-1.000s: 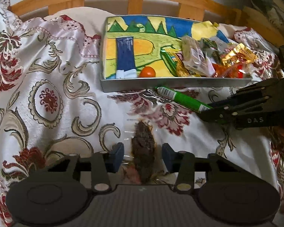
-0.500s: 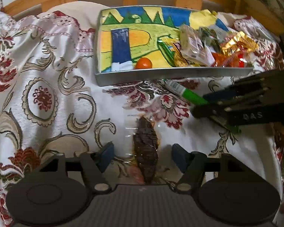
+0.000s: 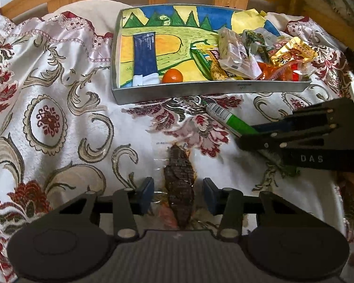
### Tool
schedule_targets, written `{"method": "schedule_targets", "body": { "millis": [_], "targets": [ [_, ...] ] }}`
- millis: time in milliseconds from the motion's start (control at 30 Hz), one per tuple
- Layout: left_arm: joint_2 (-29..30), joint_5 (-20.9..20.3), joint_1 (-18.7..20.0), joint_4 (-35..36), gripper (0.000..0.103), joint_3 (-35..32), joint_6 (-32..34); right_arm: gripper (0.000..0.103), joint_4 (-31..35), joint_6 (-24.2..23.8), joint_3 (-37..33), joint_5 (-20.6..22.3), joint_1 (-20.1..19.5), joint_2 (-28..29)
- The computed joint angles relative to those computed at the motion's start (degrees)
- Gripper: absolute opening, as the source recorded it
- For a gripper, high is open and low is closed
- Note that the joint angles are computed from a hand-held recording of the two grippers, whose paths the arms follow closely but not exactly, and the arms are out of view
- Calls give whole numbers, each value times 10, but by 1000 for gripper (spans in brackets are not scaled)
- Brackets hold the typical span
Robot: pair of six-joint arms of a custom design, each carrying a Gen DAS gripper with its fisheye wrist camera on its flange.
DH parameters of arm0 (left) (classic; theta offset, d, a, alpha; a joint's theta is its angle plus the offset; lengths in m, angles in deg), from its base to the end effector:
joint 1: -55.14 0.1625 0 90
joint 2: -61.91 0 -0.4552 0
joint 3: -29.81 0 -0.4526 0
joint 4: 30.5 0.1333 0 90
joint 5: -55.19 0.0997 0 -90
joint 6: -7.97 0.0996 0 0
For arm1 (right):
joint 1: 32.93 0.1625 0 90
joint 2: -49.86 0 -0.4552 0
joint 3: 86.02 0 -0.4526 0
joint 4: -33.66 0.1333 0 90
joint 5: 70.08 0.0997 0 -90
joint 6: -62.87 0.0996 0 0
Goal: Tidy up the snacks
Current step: 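Carry the green marker with the right tool while the left tool carries the brown snack to the tray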
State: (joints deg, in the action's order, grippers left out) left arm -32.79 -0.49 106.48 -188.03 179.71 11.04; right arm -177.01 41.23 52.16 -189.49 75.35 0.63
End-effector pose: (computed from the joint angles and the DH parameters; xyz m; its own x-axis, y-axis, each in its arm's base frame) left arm -0.0619 -0.3807 0.1854 -0.6864 0.4622 -0.5615 0.6480 0.7392 -0.1837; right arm 0.2169 -0.3875 0.0333 -0.7457 -0.3240 0.5822 -0.5829 0.7404 -0.3347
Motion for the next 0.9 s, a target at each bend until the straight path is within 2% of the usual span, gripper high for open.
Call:
{"method": "schedule_targets", "body": {
  "millis": [200, 367, 600, 900],
  "targets": [
    [-32, -7, -15, 48, 47, 0, -53, 18, -30, 40, 20, -10, 10, 2],
    [-60, -28, -14, 88, 47, -4, -87, 18, -36, 77, 47, 11, 10, -11],
    [-98, -33, -31, 114, 47, 7, -127, 18, -33, 125, 69, 30, 15, -32],
    [-154, -4, -80, 155, 47, 22, -180, 18, -6, 181, 77, 49, 29, -63]
  ]
}}
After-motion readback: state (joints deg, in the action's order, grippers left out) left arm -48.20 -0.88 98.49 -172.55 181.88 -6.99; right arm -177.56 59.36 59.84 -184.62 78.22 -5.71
